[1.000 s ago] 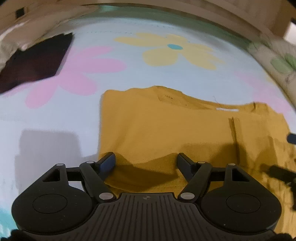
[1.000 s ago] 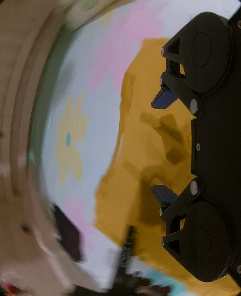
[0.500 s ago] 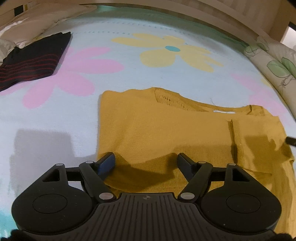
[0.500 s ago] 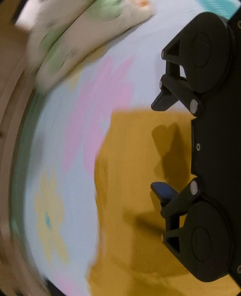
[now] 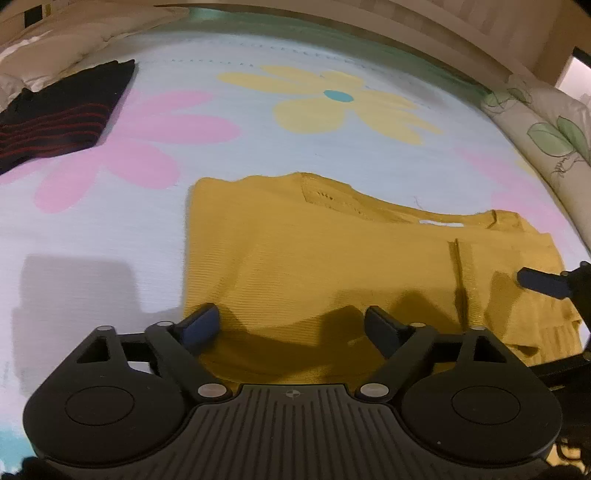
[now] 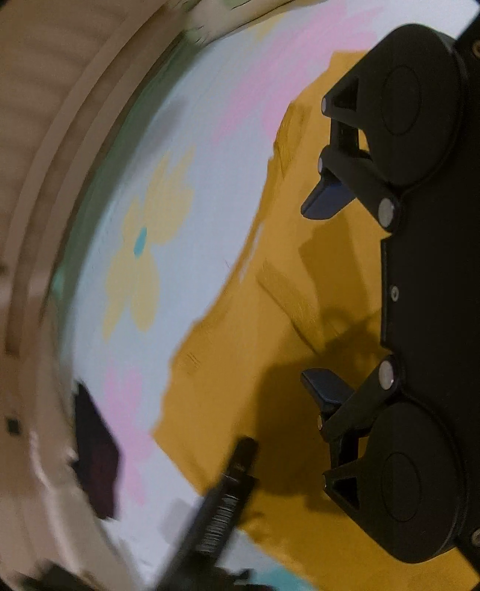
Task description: Fold small clothes
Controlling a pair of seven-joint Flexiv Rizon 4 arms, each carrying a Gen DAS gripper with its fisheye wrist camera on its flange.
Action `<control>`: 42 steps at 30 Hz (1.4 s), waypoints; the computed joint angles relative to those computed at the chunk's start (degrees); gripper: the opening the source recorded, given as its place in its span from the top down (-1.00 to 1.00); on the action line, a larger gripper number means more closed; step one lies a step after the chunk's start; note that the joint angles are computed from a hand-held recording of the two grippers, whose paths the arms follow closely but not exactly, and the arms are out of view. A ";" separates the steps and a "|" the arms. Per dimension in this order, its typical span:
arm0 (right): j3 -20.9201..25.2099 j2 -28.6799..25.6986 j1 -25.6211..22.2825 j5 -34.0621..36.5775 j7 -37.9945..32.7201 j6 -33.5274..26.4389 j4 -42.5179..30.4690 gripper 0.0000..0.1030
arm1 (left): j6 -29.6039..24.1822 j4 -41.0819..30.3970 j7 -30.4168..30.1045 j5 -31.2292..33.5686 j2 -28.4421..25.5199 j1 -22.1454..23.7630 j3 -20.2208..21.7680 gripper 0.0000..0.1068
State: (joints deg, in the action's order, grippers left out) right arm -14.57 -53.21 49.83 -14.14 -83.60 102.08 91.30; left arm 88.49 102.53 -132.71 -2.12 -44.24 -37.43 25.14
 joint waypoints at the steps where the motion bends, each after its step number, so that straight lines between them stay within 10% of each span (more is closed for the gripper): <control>1: -2.35 -0.78 1.16 0.53 0.25 -0.51 -0.46 -0.69 | -0.15 -0.17 0.06 0.07 -0.11 -0.04 0.05 -0.67; 10: -11.18 0.77 -3.44 -0.17 25.80 -10.54 -0.81 -0.71 | -1.75 -2.32 -0.58 1.05 -1.52 -0.98 1.00 -0.90; 12: -3.10 2.15 -11.21 -0.50 27.72 -10.14 -2.13 -0.71 | -2.16 -2.48 -1.06 1.38 -1.40 -0.97 1.04 -0.90; 17: 20.23 0.93 -25.73 20.85 5.42 -11.26 -11.29 -0.71 | 1.50 -1.12 -6.60 2.03 -1.79 -5.48 7.75 -0.66; 24: 47.19 -7.33 -43.25 2.21 8.02 -13.42 -15.33 -0.46 | 4.11 2.60 -11.10 -3.95 -3.49 -12.02 16.64 -0.66; 28: 48.40 -7.86 -42.53 3.77 4.10 -16.68 -15.83 -0.24 | 3.74 4.57 -9.64 -6.12 -3.02 -11.94 16.40 -0.66; 31: 47.81 -7.71 -41.17 4.57 1.94 -20.10 -16.79 0.68 | 3.82 5.71 -9.71 -7.72 -2.87 -12.54 17.37 -0.66; 40: 24.15 0.28 -28.15 4.39 9.30 -12.51 -11.30 0.76 | 1.41 3.10 -6.54 -9.10 -4.35 -14.95 20.00 -0.67; 42: 25.18 -0.24 -28.96 5.80 7.75 -12.02 -10.92 0.67 | -0.73 1.26 -4.83 -7.59 -4.38 -13.37 17.94 -0.67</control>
